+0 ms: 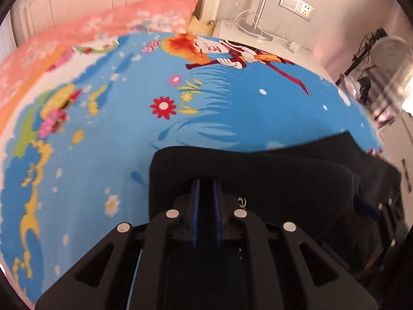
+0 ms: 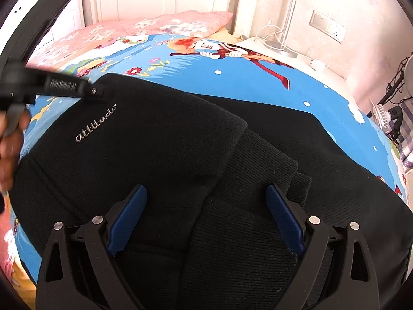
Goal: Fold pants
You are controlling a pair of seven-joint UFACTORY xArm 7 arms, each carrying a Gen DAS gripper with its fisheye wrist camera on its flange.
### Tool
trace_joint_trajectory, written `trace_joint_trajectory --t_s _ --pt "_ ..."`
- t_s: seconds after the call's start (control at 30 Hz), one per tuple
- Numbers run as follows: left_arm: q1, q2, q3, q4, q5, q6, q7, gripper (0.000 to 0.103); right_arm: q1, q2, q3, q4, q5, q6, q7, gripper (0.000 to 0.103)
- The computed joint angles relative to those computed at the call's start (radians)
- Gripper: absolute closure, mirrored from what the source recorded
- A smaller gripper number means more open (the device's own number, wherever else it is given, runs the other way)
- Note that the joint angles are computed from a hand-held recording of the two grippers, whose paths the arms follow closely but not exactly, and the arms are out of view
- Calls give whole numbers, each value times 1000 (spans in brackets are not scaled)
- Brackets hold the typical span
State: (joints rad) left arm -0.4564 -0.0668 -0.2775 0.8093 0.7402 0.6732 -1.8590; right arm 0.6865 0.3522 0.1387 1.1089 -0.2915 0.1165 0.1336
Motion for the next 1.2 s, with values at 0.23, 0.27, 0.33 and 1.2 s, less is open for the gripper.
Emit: trace_joint_trajectory --t_s 0.23,0.27,0.33,1.2 --pt "-44 -38 -77 61 91 217 -155 48 7 -1 -8 -6 0 -12 1 13" --pt "-50 -42 -84 62 107 242 -188 47 16 -2 -17 -7 -6 -12 10 13" --pt "-47 -28 -65 58 81 227 -170 47 17 -4 -19 -11 -10 -14 14 13" --pt "-307 68 -102 53 94 308 -599 9 8 -4 -11 -18 6 -37 -2 13"
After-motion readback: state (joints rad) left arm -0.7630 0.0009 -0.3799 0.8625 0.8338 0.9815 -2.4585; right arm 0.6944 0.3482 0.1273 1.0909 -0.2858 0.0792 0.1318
